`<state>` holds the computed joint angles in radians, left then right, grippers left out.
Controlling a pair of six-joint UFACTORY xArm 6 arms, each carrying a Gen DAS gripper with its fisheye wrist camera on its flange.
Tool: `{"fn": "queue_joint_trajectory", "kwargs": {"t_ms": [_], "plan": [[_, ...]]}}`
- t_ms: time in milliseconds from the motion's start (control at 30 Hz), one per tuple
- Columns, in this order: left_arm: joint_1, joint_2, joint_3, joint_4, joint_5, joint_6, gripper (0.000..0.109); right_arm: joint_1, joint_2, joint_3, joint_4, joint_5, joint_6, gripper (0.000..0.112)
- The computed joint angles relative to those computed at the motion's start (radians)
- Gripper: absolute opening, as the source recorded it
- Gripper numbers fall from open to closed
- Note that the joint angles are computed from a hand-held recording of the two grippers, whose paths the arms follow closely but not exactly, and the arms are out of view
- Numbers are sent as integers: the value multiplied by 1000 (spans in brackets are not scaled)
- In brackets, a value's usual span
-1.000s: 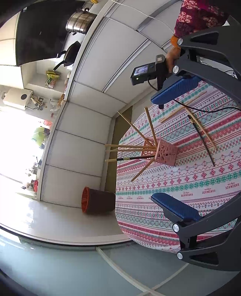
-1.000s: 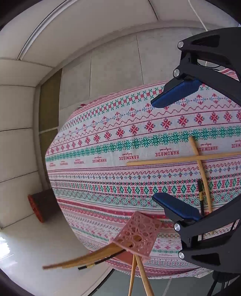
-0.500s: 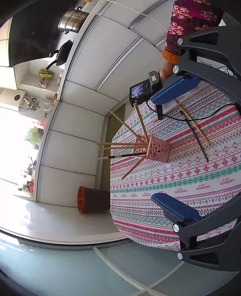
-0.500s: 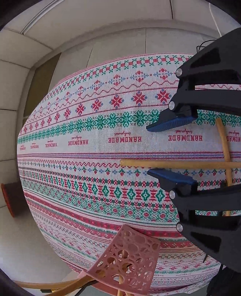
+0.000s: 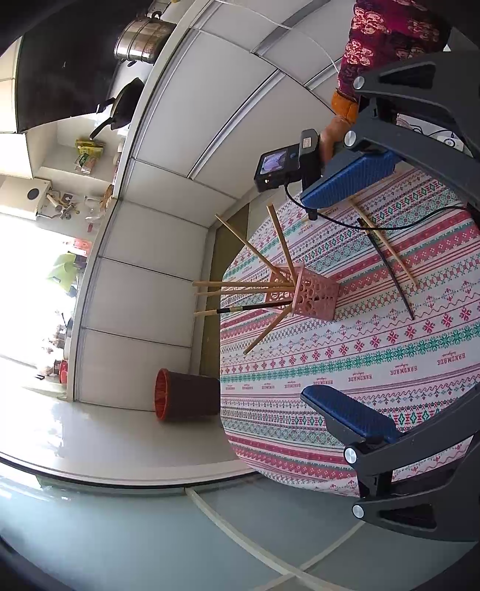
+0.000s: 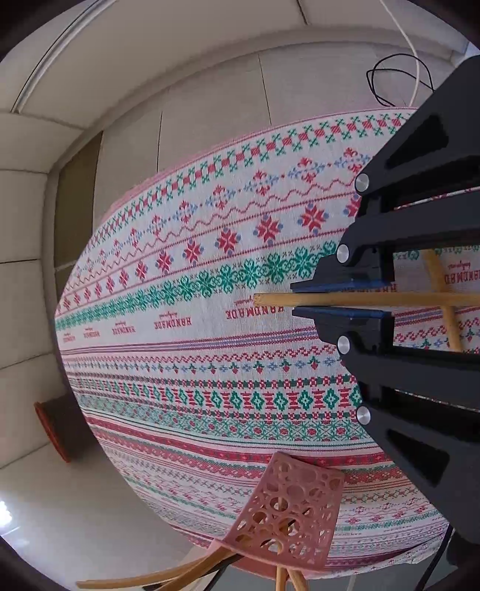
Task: Organize utensils
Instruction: 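Lower the right gripper to a loose wooden chopstick and grasp it, then lift the chopstick with the right gripper and carry it over the holder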
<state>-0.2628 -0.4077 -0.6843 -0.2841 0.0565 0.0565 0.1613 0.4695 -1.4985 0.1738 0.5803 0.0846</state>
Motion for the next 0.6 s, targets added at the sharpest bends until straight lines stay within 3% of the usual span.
{"fn": "queue_joint_trajectory", "kwargs": {"t_ms": [333, 600], "plan": [[-23, -8, -5, -75, 15, 61, 92, -38, -352, 260, 92, -129, -69, 8], [-35, -8, -17, -150, 11, 125, 92, -12, -595, 381, 73, -244, -53, 8]]}}
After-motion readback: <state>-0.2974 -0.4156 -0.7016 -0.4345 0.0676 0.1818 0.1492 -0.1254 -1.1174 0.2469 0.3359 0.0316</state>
